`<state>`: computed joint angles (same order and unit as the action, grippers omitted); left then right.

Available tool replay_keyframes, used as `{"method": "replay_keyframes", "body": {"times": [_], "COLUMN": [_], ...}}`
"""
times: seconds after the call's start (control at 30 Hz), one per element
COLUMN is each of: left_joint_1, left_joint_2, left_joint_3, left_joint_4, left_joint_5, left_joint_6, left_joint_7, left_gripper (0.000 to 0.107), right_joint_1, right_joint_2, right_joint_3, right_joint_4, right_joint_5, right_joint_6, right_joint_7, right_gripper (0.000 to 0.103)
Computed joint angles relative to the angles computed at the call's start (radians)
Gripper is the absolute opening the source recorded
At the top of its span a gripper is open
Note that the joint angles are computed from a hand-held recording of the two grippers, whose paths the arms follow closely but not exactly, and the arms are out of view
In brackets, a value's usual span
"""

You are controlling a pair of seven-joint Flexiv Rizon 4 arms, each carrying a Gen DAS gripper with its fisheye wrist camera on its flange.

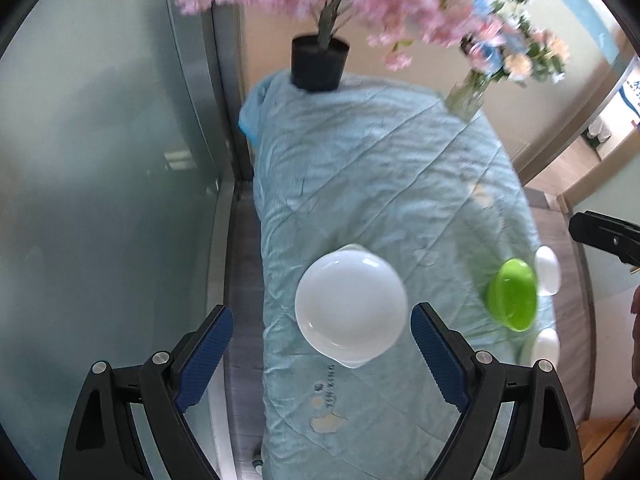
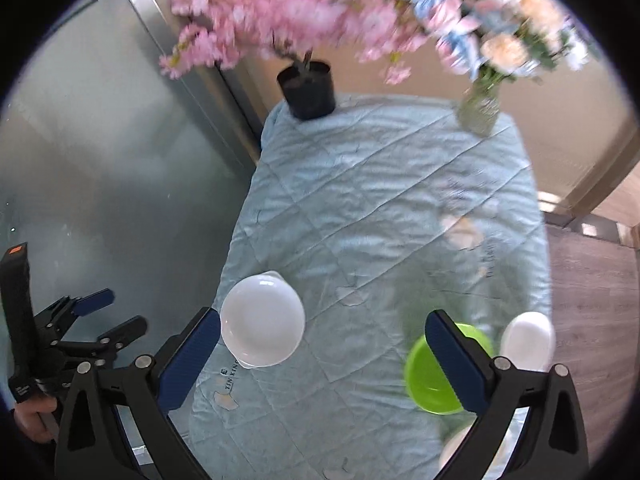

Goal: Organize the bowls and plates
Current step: 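Move both grippers toward the smaller white oval dish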

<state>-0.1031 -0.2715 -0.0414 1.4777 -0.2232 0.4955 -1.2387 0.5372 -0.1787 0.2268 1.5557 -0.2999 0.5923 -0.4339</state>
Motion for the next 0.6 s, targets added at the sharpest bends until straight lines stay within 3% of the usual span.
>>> {"method": "replay_keyframes", "body": {"times": [0.17, 0.43, 0.5, 0.6], "left_joint_1": [0.006, 0.012, 0.012, 0.009], "left_joint_2": [-0.059, -0.164, -0.186, -0.212], "left_joint_3": [-0.002, -0.006, -0.007, -0.008], "left_joint_4": [0.051, 0.079, 0.081, 0.078], "left_joint_5": [-0.019, -0.011, -0.008, -0.002], "left_joint_6": [0.057, 0.12, 0.127, 0.13], "left_joint_7": [0.003, 0.007, 0.012, 0.021], "left_gripper": [0.09, 0.083, 0.083, 0.082], "right_joint_1": [-0.006, 0.012, 0.011, 0.002], "right_joint_2": [-0.087, -0.2, -0.217, -0.256], "right_joint_3": [0.0, 0.003, 0.001, 0.01], "right_joint_4": [0.023, 0.036, 0.052, 0.033], "right_joint_5": [0.068, 0.136, 0.156, 0.194], "right_joint_6": [0.135, 0.215, 0.244, 0.235], "right_joint_7": [-0.009, -0.052, -0.035, -0.056], "right_gripper": [0.102, 0.102, 0.091, 0.085]}}
